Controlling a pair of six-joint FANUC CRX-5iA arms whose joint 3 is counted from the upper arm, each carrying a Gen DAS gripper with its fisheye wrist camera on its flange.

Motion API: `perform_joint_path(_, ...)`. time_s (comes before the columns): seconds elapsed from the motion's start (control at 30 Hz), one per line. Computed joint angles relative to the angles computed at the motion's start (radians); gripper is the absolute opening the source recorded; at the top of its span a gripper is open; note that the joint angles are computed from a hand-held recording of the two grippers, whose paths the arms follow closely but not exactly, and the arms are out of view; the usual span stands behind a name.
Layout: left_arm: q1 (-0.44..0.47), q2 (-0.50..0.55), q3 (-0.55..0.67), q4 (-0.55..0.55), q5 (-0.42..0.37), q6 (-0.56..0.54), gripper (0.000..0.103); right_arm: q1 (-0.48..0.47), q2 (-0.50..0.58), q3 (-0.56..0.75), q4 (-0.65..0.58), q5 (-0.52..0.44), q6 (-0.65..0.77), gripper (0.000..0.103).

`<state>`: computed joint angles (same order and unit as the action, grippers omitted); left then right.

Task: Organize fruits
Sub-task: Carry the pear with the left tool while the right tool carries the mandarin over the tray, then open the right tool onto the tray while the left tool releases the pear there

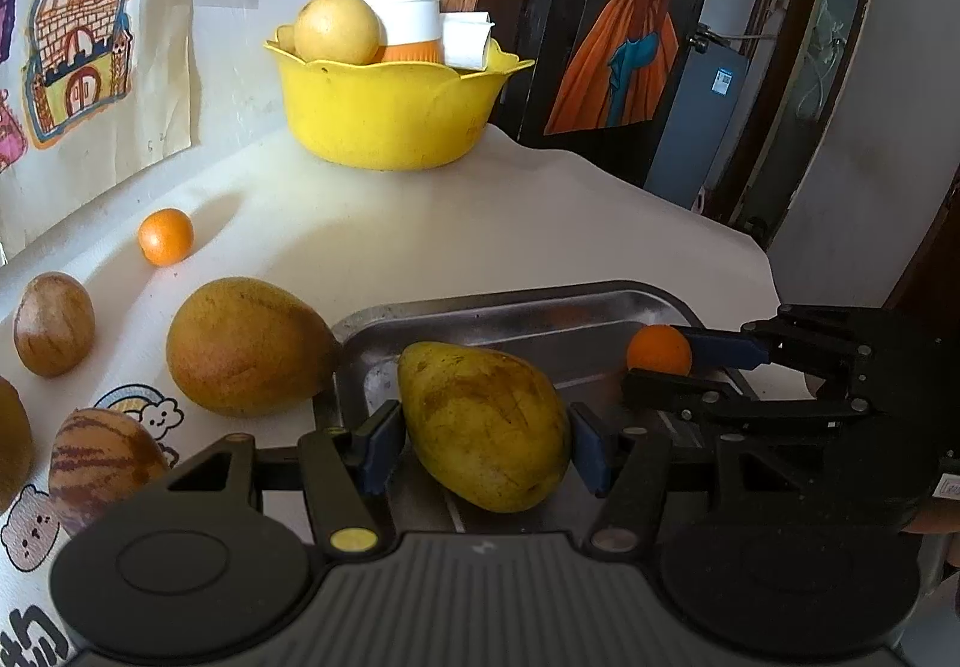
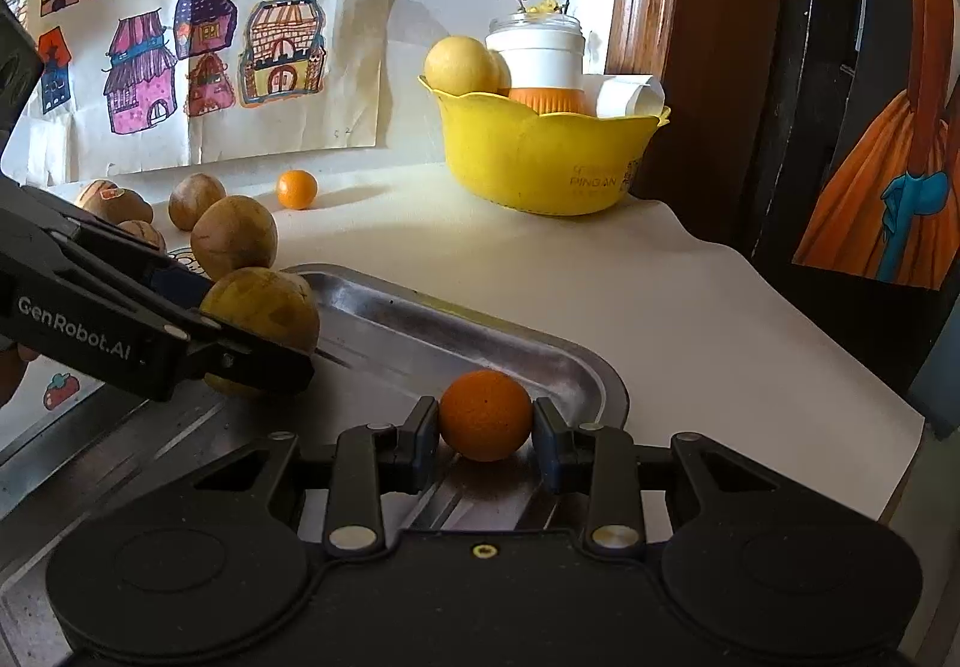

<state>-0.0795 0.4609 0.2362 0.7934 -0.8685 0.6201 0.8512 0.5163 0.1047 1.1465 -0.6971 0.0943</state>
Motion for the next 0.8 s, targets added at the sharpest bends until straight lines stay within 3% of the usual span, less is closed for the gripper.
perform_joint_path(0.2,0.003,0.006,0.006,0.005,-0.009,0.006,0.063,0.002,0.001,-0.002,0.014,-0.012,-0.005,0.038)
perform_joint_path(0.3,0.007,0.009,0.017,-0.002,-0.023,0.023,0.064,0.008,0.001,-0.006,0.029,-0.03,-0.016,0.045)
perform_joint_path(0.37,0.005,-0.008,-0.01,0.011,0.008,0.005,0.065,0.011,-0.007,-0.018,0.043,-0.032,-0.034,0.047)
perform_joint_path(0.8,0.036,-0.167,-0.227,0.23,0.09,-0.212,0.098,0.089,-0.066,-0.057,0.111,-0.131,-0.123,0.087)
